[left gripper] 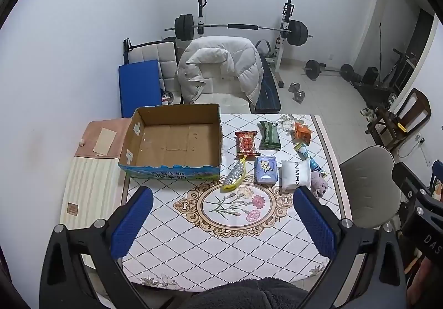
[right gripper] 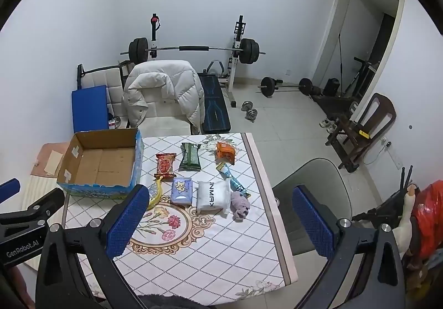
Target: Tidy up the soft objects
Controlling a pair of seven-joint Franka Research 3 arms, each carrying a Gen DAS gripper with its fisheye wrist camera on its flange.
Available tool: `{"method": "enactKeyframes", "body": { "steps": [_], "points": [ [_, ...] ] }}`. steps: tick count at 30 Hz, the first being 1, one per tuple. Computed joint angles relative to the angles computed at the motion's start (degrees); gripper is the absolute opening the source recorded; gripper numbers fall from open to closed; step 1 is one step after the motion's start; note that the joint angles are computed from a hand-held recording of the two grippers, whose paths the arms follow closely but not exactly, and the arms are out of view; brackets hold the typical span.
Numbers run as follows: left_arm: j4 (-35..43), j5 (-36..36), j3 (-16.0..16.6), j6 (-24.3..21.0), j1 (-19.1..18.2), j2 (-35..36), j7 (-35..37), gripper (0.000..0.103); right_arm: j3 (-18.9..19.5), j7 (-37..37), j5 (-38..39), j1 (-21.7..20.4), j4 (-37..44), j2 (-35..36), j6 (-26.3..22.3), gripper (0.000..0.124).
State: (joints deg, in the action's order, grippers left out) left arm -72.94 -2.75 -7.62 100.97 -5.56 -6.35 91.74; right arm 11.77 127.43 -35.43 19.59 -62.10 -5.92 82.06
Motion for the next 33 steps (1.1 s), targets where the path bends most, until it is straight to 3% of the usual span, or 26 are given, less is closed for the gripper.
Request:
{"method": "enactKeyframes", "body": {
  "steps": [2,33],
  "points": [
    [-2.97,0.14,0.02,1.87,0.04,-1.52,-1.22,0.103,0.79,0.16,-1.13,0.74,3.17,2.25,-1.43,0.103],
    [-2.2,-0.45,0.68,2.47,0.63,-1.19,-0.54,0.103,-1.42,-0.94,-1.48,4.1,5.79,3.63,-2.08,0.103]
  ]
}}
